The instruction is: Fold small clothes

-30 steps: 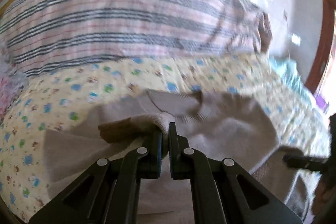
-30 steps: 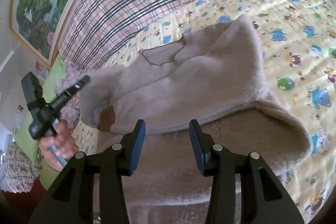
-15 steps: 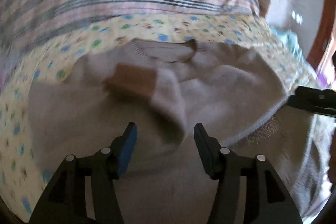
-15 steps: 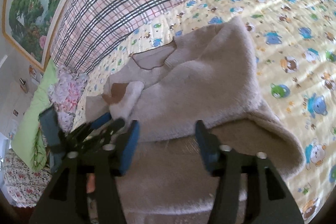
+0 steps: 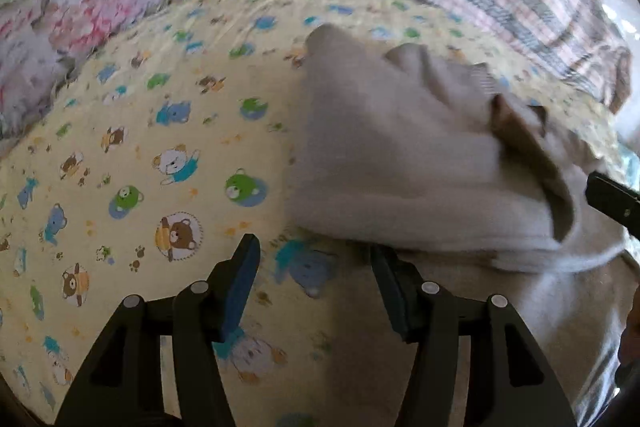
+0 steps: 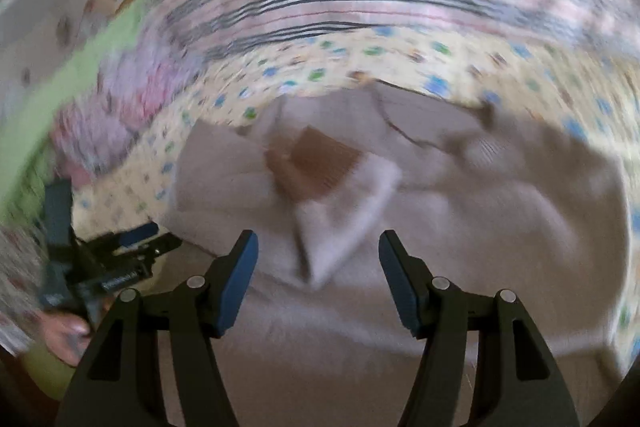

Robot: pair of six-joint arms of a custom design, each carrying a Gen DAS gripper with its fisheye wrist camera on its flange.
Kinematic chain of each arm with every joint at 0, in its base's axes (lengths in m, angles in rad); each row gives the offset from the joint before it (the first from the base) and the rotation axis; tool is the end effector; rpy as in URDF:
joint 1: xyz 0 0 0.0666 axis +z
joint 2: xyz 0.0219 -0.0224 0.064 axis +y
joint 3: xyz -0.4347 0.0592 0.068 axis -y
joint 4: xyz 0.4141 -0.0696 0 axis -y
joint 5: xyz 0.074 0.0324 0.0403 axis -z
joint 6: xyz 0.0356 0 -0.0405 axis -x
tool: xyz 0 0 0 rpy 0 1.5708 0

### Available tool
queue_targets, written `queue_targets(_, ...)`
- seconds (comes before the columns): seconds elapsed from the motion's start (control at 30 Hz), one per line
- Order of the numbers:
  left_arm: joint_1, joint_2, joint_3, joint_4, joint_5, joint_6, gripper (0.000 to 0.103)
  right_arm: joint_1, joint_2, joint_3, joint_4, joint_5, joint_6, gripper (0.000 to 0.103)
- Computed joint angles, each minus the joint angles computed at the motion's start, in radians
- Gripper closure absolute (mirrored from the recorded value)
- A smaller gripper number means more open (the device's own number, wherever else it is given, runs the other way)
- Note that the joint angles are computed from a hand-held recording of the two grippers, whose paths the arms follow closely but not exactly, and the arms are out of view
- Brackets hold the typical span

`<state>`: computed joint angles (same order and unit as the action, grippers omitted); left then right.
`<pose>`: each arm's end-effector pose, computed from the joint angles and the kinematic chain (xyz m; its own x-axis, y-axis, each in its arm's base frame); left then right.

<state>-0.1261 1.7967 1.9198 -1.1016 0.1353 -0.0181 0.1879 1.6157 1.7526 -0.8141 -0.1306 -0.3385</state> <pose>0.6515 -0.0878 0.4991 -0.8193 0.1219 -0.5602 0.2142 0.9715 -0.1018 0.5932 0.1171 0.5497 -0.6753 0.2067 -0.7080 -0.0643 0.9397 0.3358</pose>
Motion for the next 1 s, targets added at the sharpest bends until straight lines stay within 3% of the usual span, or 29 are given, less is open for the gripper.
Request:
queue_targets(0.13, 0.002, 0.031, 0.032, -0.003, 0.011, 0.029, 0.044, 0.038, 0.118, 0.137, -0.101, 0.127, 0.086, 0.039)
queue_targets(0.2, -0.003, 0.041, 0.044, -0.004, 0.002, 0.035, 0.043, 0.036, 0.155, 0.168, -0.136, 0.152, 0.104, 0.043)
queue_targets(0.27, -0.015, 0.045, 0.053, -0.005, -0.013, 0.04, 0.043, 0.02, 0.154, 0.164, -0.13, 0.141, 0.064, 0.091)
queue_targets(0.3, -0.02, 0.051, 0.063, -0.007, -0.021, 0.044, 0.043, 0.002, 0.135, 0.138, -0.103, 0.118, 0.025, 0.096)
queue_targets(0.4, -0.03, 0.063, 0.088, -0.01, -0.033, 0.058, 0.043, -0.058, 0.033, 0.011, 0.036, 0.077, -0.113, 0.097)
queue_targets(0.47, -0.035, 0.057, 0.085, 0.004, -0.039, 0.074, 0.043, -0.114, -0.06, -0.114, 0.174, 0.034, -0.244, 0.097)
queue_targets(0.53, -0.042, 0.051, 0.074, 0.014, -0.056, 0.07, 0.041, -0.159, -0.136, -0.22, 0.243, 0.079, -0.329, 0.097)
queue_targets(0.6, -0.05, 0.048, 0.067, 0.015, -0.059, 0.065, 0.041, -0.202, -0.171, -0.294, 0.284, 0.057, -0.394, 0.097)
queue_targets(0.73, -0.061, 0.047, 0.055, 0.026, -0.103, 0.086, 0.041, -0.249, -0.191, -0.401, 0.331, -0.067, -0.492, 0.097)
queue_targets(1.0, -0.046, 0.029, 0.024, 0.045, -0.079, 0.128, 0.041, -0.249, -0.203, -0.456, 0.359, -0.1, -0.59, 0.092)
